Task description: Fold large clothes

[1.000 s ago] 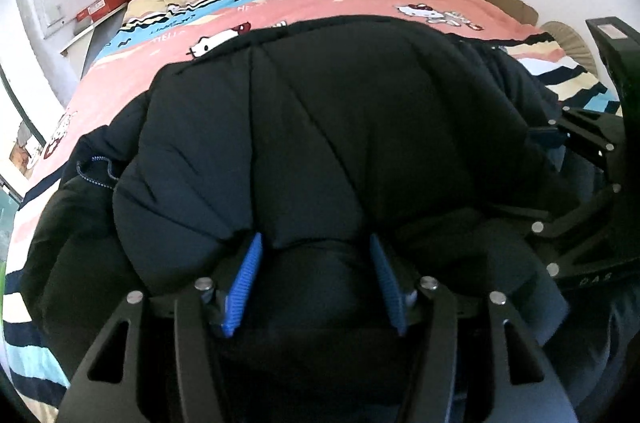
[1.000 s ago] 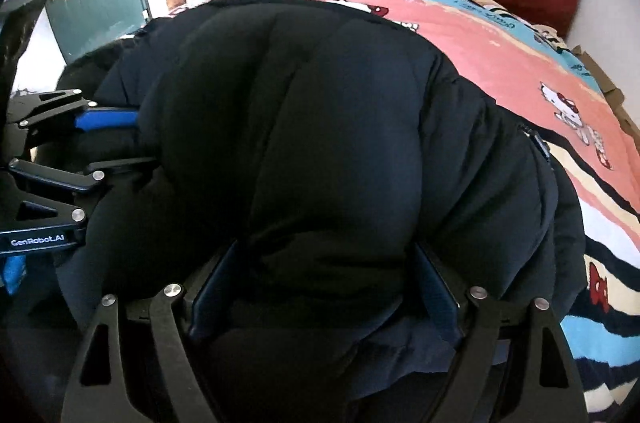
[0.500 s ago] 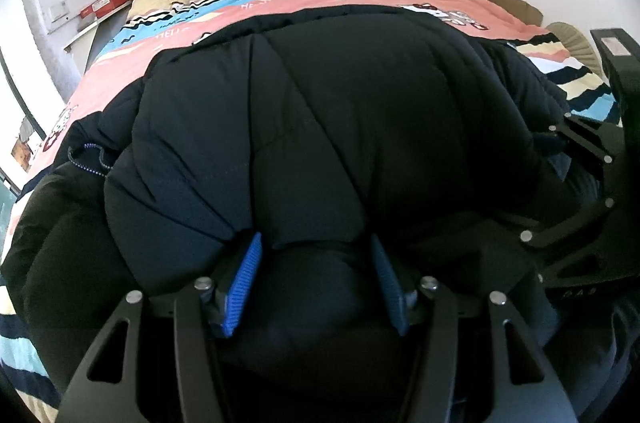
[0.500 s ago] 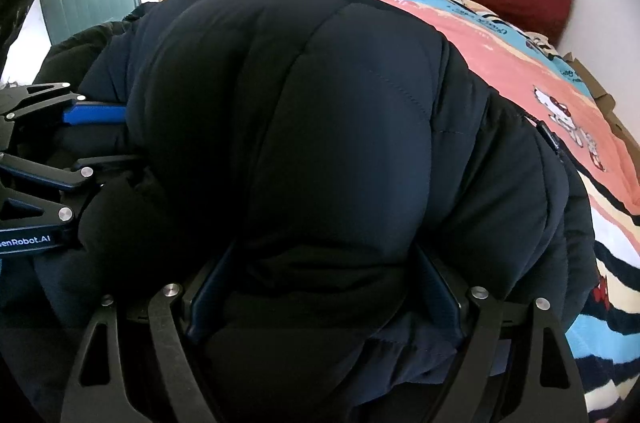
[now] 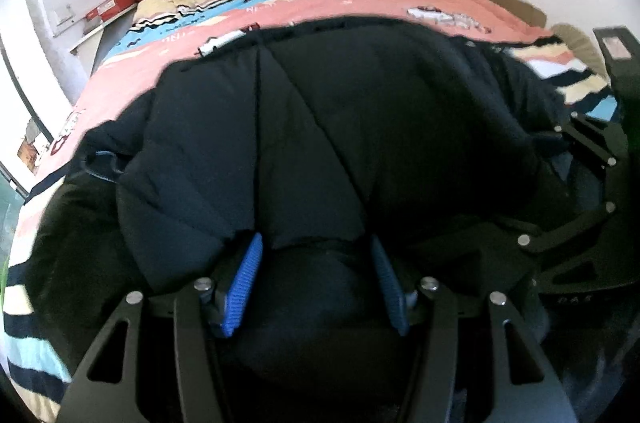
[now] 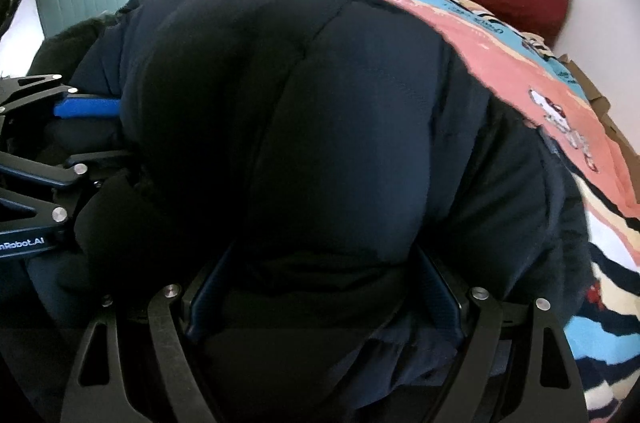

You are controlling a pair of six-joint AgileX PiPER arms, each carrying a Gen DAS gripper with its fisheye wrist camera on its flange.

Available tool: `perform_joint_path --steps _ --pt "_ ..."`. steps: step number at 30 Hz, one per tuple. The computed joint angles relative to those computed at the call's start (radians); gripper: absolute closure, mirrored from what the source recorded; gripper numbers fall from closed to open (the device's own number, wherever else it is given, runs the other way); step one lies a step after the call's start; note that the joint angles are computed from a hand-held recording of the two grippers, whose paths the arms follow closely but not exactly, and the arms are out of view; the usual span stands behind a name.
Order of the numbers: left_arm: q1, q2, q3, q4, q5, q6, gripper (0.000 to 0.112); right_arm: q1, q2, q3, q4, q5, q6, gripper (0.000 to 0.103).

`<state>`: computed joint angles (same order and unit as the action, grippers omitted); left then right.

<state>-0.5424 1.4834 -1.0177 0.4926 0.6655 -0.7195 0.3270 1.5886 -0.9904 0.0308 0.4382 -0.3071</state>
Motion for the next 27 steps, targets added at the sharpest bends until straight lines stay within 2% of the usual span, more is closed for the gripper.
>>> perform_joint_path --steps 6,11,27 --pt "-0.038 -0.102 0.000 -0.016 0.084 -0.023 0.059 0.047 -0.130 0.024 -0.187 0.086 0.241 0.014" --pt "-0.082 -0.163 -0.012 0.005 0.150 -0.067 0.059 0.086 -0.234 0.058 -0.251 0.155 0.324 0.012" --pt "-0.315 -0.303 0.013 0.085 0.337 -0.291 0.059 0.066 -0.490 0.151 -0.193 0.290 0.300 0.012"
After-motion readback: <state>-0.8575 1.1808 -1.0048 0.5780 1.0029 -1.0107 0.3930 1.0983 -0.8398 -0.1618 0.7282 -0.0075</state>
